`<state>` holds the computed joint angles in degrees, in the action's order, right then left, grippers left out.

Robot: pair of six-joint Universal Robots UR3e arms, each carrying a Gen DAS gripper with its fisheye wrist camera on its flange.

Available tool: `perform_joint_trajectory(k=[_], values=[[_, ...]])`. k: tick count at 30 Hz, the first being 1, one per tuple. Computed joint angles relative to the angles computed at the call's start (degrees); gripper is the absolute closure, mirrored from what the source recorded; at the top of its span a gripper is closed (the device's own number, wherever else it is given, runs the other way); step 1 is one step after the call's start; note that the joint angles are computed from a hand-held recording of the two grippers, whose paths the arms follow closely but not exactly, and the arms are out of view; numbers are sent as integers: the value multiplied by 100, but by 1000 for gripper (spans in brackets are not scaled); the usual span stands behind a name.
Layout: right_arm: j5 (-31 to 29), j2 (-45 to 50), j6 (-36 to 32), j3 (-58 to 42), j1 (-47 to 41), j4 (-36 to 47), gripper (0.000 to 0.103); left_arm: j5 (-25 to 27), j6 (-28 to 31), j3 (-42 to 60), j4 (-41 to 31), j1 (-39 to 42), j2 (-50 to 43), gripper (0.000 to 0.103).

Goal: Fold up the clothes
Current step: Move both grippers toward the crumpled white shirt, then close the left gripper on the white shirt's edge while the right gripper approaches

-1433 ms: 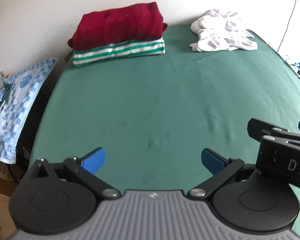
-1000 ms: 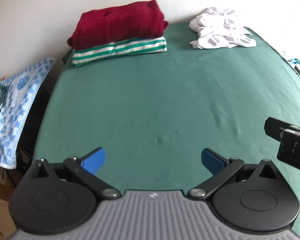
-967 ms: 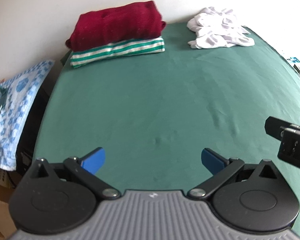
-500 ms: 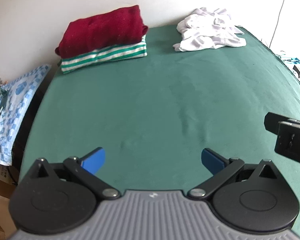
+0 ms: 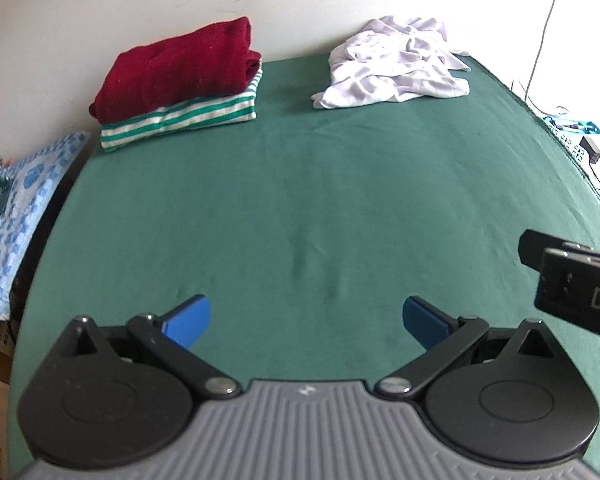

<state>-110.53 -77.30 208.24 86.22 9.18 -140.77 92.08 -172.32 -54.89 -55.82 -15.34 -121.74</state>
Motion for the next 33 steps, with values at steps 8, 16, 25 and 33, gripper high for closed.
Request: perform_joint_trajectory(k=[8,16,25,33], values=[[-64,143,233,-109,166,35,10,-116,274,89,-169,149,11,1],[-343,233,610,-306,390,308,10,-345,632,-102,-149,312,141,1],[-702,329,833,-523,638,601,10,-603,850,-159,-146,416,182,1],[-857,371,985,-619,653,798,10,-767,973,-37,-220,431,105,1]])
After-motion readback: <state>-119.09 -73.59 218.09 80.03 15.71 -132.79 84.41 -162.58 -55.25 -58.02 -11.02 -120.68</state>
